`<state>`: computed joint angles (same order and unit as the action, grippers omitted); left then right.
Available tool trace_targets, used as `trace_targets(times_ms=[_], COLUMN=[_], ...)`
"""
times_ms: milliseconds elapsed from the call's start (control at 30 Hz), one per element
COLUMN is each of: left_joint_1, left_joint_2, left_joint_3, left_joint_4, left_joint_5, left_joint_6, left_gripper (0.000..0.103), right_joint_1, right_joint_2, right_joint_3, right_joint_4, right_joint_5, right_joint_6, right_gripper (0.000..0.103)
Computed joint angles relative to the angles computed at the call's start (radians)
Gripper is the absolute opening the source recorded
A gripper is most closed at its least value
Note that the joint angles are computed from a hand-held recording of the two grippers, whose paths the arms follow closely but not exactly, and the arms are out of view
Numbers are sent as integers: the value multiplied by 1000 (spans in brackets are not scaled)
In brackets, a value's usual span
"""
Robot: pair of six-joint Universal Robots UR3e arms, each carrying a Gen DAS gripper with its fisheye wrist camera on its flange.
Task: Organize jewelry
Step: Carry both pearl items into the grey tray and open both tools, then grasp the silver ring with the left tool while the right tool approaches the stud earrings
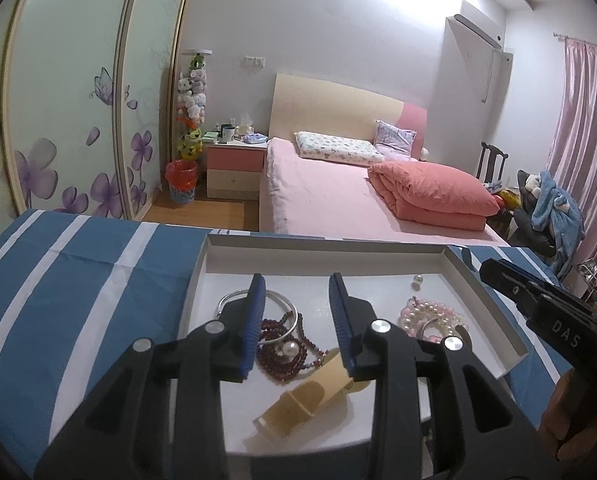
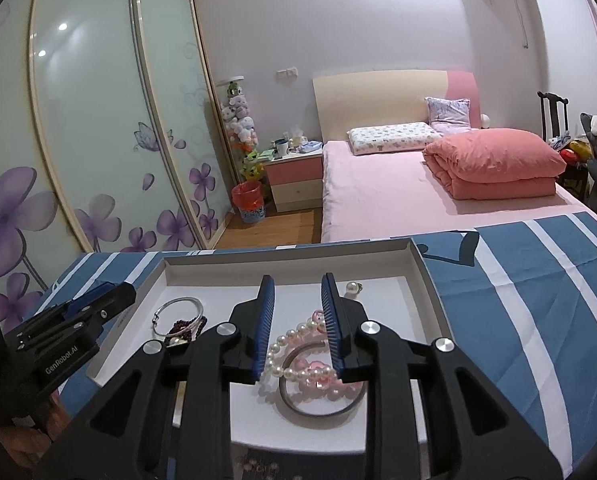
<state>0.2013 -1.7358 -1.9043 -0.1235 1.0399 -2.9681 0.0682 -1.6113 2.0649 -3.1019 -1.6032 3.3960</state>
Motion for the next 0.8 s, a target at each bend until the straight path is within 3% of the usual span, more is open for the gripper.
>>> trace_targets(times_ms=[300,500,633,800], left_joint_1=[68,114,103,28], left_joint_2=[184,352,401,374], left_joint_3=[-164,-311,-355,-341], left_joint_4=[-69,-181,-273,-319], left_joint_5=[-81,-140,-133,-55], left_joint_6=[74,196,263,278], left_gripper=[35,41,42,43], right_joint_1=[4,-8,-13,-30], right_joint_2=[-128,-244,-304,-362], right_joint_3=[96,196,251,301], right_joint_4=[55,130,191,235], right_joint_5=[4,29,40,53], right_joint_6=[-21,-39,-45,-37], right_gripper=[26,26,26,26])
